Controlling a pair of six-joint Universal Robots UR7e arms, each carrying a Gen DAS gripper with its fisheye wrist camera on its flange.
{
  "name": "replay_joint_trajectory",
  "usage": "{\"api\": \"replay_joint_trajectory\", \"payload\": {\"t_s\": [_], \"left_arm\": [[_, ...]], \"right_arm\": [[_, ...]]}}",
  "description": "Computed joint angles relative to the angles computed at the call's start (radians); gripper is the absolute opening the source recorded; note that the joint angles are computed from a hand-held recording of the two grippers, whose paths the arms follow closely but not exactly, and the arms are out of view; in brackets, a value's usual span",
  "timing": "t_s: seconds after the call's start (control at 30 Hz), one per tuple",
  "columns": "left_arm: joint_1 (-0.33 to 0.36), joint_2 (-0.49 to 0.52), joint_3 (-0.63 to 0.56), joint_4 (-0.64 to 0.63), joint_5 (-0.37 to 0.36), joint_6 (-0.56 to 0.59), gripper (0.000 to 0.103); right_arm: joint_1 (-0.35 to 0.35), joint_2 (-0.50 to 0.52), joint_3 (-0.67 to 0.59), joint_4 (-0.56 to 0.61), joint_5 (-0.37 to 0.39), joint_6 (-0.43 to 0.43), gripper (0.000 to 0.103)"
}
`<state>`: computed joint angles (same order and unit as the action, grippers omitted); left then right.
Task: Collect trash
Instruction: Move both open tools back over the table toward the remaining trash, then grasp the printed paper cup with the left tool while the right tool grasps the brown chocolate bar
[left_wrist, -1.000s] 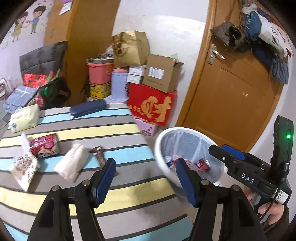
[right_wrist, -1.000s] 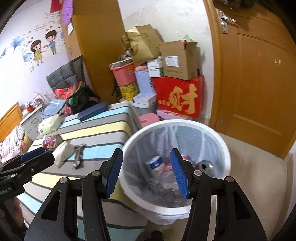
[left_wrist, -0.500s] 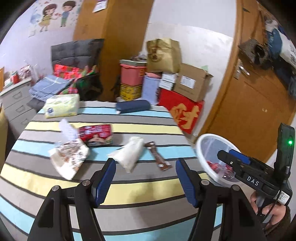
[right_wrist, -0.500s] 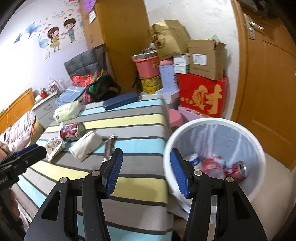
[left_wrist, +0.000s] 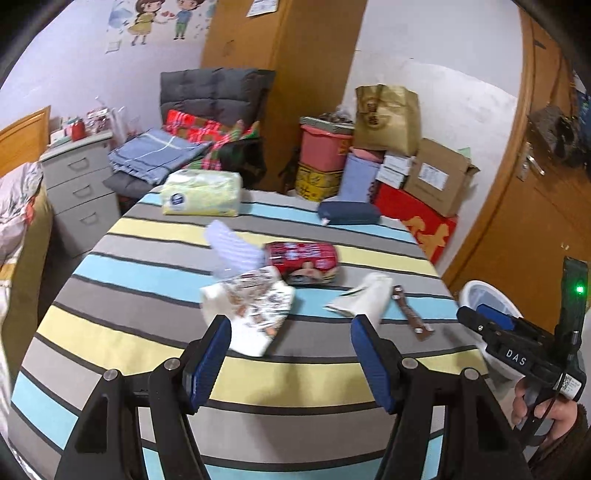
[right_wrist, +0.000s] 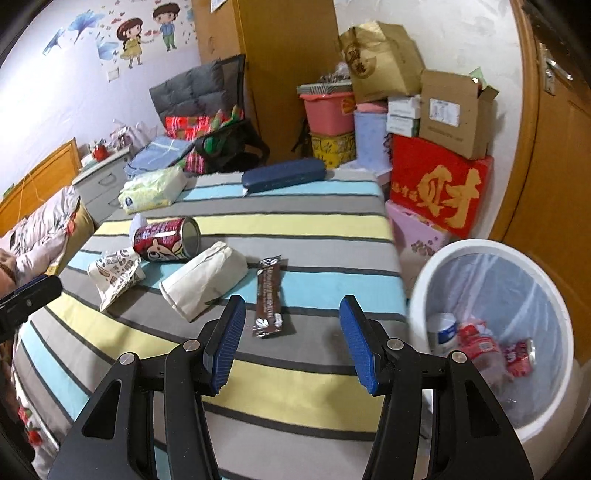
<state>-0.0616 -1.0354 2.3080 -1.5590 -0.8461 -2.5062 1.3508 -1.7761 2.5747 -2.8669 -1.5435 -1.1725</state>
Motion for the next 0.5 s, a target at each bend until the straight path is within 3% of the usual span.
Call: {"api": "replay_joint_trajectory", "payload": {"t_s": [0.23, 0.5], "left_arm": [[0.002, -0.060, 0.081, -0.033, -0.050, -0.012, 0.071], [0.059, -0.137, 0.168, -0.113, -0.030, 0.027, 0.074]], "right_arm": [[0.051, 0.092, -0.006, -0.074, -0.074, 0.023, 0.055], [0.083, 0.184, -0.013, -0.156, -0.145, 0.025, 0.055]]}}
